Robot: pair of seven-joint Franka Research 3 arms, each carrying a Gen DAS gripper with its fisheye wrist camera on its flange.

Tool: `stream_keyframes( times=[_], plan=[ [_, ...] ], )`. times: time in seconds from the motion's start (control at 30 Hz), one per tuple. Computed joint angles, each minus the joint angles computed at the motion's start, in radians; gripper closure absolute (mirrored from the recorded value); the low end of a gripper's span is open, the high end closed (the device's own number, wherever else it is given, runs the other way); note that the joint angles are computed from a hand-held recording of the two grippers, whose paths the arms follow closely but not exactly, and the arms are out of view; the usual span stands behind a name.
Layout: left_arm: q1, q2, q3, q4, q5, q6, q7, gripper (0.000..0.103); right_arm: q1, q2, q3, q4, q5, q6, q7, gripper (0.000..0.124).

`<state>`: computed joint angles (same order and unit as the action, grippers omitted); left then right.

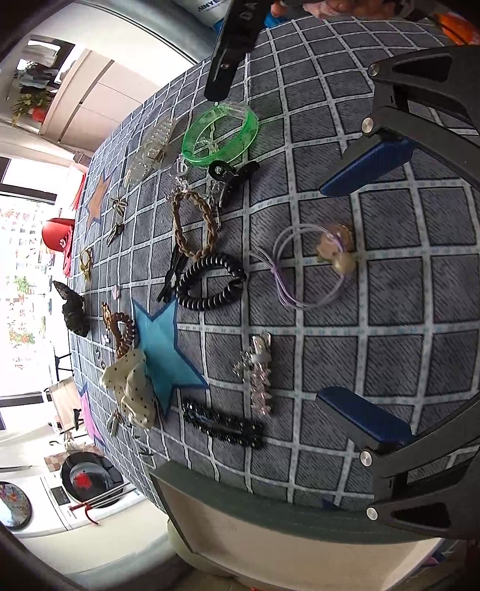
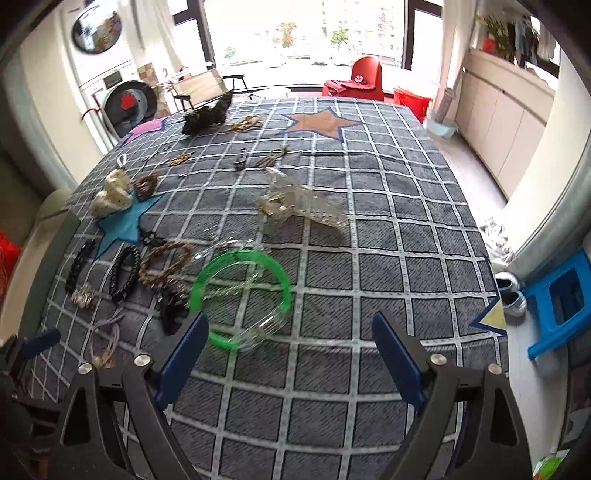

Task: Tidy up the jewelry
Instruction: 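Grasp the purple hair tie with the left tool while the right tool grasps the green bangle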

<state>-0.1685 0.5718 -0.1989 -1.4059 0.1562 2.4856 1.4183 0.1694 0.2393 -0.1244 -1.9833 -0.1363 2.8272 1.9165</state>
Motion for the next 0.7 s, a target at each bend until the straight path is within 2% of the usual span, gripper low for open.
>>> stream_keyframes(
  times=[0.07, 0.13, 0.2, 0.3, 0.37, 0.43, 0.47, 0.5, 0.57, 0.6, 0.63, 0.7],
  plan=[
    [-0.012, 0.023, 0.003, 0.033, 0.01, -0.016, -0.001, 0.0, -0.026, 0.029, 0.022, 0.037, 0.052, -0.029, -0.05, 0.05],
    [-0.025, 0.04, 0.009, 0.057, 0.025, -0.033, -0.002, 0.007, -0.043, 0.061, 0.038, 0.076, 0.095, -0.065, -0.104, 0.056],
    [-0.036, 0.06, 0.012, 0.087, 0.035, -0.057, -0.003, 0.007, -0.047, 0.09, 0.042, 0.115, 0.119, -0.109, -0.14, 0.065],
    [-0.041, 0.066, 0.01, 0.092, 0.037, -0.052, -0.007, 0.011, -0.014, 0.11, 0.01, 0.137, 0.075, -0.124, -0.127, 0.071],
    [-0.042, 0.069, 0.003, 0.099, 0.035, -0.047, 0.004, 0.023, 0.002, 0.119, -0.005, 0.15, 0.044, -0.133, -0.112, 0.073],
    [-0.045, 0.073, -0.002, 0.109, 0.033, -0.048, 0.02, 0.047, 0.015, 0.123, -0.016, 0.155, 0.013, -0.138, -0.098, 0.076],
    [-0.044, 0.072, -0.007, 0.11, 0.03, -0.046, 0.032, 0.054, 0.012, 0.123, -0.011, 0.155, 0.016, -0.137, -0.103, 0.081],
    [-0.043, 0.072, -0.011, 0.111, 0.025, -0.045, 0.041, 0.068, 0.008, 0.122, -0.005, 0.155, 0.022, -0.137, -0.111, 0.084],
    [-0.04, 0.069, -0.018, 0.108, 0.014, -0.043, 0.06, 0.084, -0.001, 0.122, 0.007, 0.158, 0.041, -0.138, -0.127, 0.107],
    [-0.029, 0.066, -0.03, 0.102, -0.006, -0.043, 0.076, 0.095, -0.001, 0.12, 0.007, 0.156, 0.045, -0.138, -0.127, 0.111],
    [-0.021, 0.063, -0.037, 0.097, -0.023, -0.042, 0.086, 0.095, -0.011, 0.116, 0.018, 0.151, 0.068, -0.135, -0.14, 0.115],
    [-0.002, 0.046, -0.052, 0.069, -0.06, -0.027, 0.107, 0.095, -0.015, 0.105, 0.022, 0.136, 0.088, -0.125, -0.145, 0.115]
  ],
)
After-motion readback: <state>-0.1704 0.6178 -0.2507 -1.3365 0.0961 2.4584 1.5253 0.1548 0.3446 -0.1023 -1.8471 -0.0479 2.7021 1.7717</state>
